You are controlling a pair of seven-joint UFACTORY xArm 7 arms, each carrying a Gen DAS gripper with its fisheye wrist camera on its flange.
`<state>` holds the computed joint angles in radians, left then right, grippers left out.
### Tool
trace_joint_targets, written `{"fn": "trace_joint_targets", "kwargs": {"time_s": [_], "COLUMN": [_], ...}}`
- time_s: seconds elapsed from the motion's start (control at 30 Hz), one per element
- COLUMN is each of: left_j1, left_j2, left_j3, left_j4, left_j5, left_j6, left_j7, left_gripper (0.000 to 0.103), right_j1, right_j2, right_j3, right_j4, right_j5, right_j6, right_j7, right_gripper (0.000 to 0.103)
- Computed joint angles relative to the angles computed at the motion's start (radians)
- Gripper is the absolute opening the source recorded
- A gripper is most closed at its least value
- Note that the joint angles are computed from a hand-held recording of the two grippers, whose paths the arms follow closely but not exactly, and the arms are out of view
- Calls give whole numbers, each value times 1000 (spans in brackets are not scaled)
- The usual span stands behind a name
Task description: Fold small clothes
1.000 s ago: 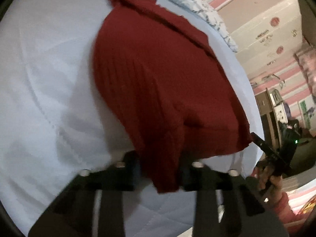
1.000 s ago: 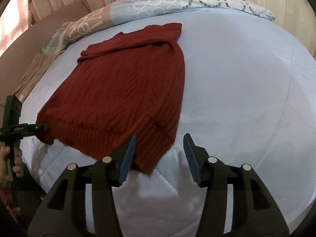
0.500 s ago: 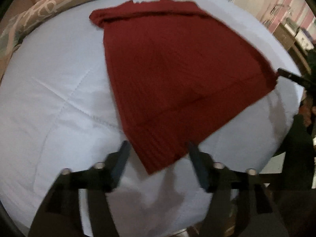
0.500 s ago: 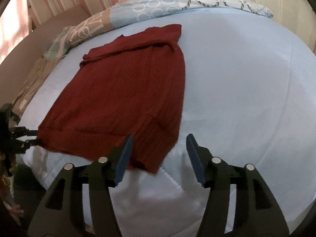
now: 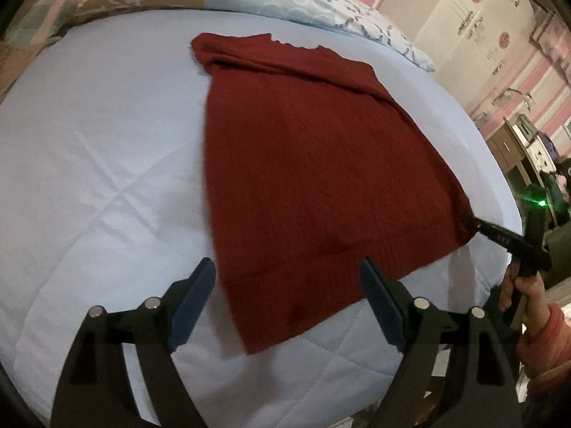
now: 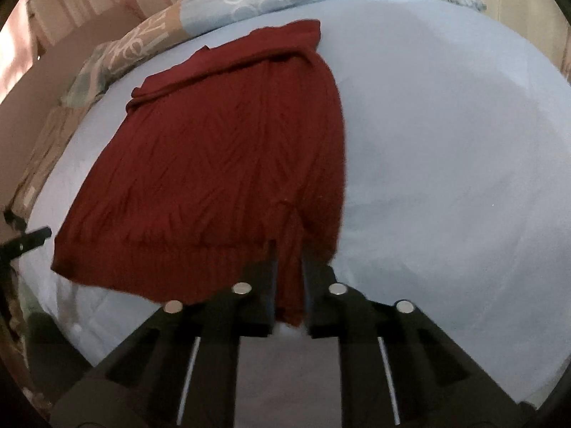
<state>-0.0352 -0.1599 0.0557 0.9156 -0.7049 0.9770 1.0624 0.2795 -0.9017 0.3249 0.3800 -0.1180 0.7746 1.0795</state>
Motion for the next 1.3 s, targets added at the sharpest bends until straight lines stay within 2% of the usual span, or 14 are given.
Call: {"fn": "trace_joint_targets", "kwargs": {"time_s": [0.1,0.17,0.33,0.37,0.4,0.47,0.57,0.67,0.77,0.8,0.93,1.1,1.27,1.3], "left_j1": [-8,-15,-13,-12,-11,-10,-12,-29,-46,-52,-70,-80,-90,-90], "left_j2": [-11,-10,-7,-8,-10,-21,-56,-89,-98,-89,-51,-22,-21,-35], "left_j3": [-9,-12,-6,-5,-6,-5,-7,-3,-6,-3,0,-9,-29,-36], "left_j4": [-19,-28,-32,-32,-33,-40,-76,-121,-161,-168,-176,-165,-173,-189], "left_j5": [9,14,11,14,20,29,24,8,21,23,18,-16,-18,-7], "left_j6": [-11,-27,-30,-33,-42,-60,-142,-229,-305,-310,-303,-257,-286,-319], "left_j7": [21,25,12,12,10,6,-2,-10,-46,-58,-79,-84,-92,-99], "left_gripper": [83,83,83,83,83,83,89,96,98,98,98,98,98,98], "right_j1": [17,36,53,59,63,33,-46,-78,-55,-52,-21,-7,0,-1], "right_j2": [-121,-180,-231,-249,-277,-289,-204,-85,-20,1,-3,-27,-40,-39], "right_j3": [-33,-77,-60,-66,-71,-25,61,109,91,86,56,52,44,44], "right_j4": [-47,-124,-169,-172,-169,-128,-10,55,24,18,-17,-22,-32,-31], "right_j5": [9,64,106,112,117,92,10,-49,-45,-49,-52,-69,-69,-70], "right_j6": [91,83,39,26,14,36,104,158,99,82,62,79,79,79], "right_j7": [-15,-10,11,10,9,26,34,37,73,82,110,123,132,132], "right_gripper": [10,10,14,25,52,80,92,93,88,83,76,76,75,75]}}
